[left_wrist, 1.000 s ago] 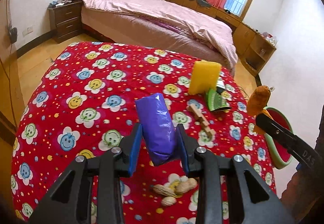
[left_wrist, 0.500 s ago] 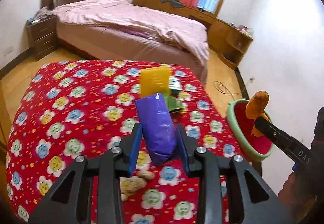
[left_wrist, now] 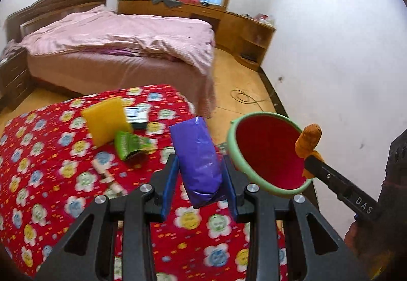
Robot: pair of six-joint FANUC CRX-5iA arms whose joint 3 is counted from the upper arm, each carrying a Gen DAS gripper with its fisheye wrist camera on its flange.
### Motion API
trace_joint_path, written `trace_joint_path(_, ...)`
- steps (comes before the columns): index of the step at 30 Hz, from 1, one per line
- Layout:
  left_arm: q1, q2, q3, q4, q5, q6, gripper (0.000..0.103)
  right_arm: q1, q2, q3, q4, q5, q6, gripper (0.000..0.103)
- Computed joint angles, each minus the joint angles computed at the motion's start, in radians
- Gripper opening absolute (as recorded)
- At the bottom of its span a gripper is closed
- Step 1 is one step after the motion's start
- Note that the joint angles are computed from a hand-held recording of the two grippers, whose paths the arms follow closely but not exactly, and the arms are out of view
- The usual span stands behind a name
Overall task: Collect trash
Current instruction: 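Carry the purple bag and orange bundle over the bin and open both tools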
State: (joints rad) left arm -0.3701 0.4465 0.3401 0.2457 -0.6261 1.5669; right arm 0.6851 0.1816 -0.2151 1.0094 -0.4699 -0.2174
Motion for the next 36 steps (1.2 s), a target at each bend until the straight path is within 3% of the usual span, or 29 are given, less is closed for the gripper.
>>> trace_joint_path(14, -0.073, 0.224, 0.279, 0.009, -0.118, -0.025, 0.035, -0.079, -0.063, -0.143, 0.064, -0.004, -0.164, 0.017)
trace_joint_path(27, -0.108, 0.473, 0.649, -0.039, -0.318, 0.001, 0.035, -0.149, -0.022, -0.146, -0.021, 0.039, -0.125, 0.018)
trace_joint_path(36, -0.117, 0.558, 0.792, -0.055, -0.412, 0.011, 0.037, -0.151, 0.009, -0.109, -0.123, 0.029, -0.048, 0.024)
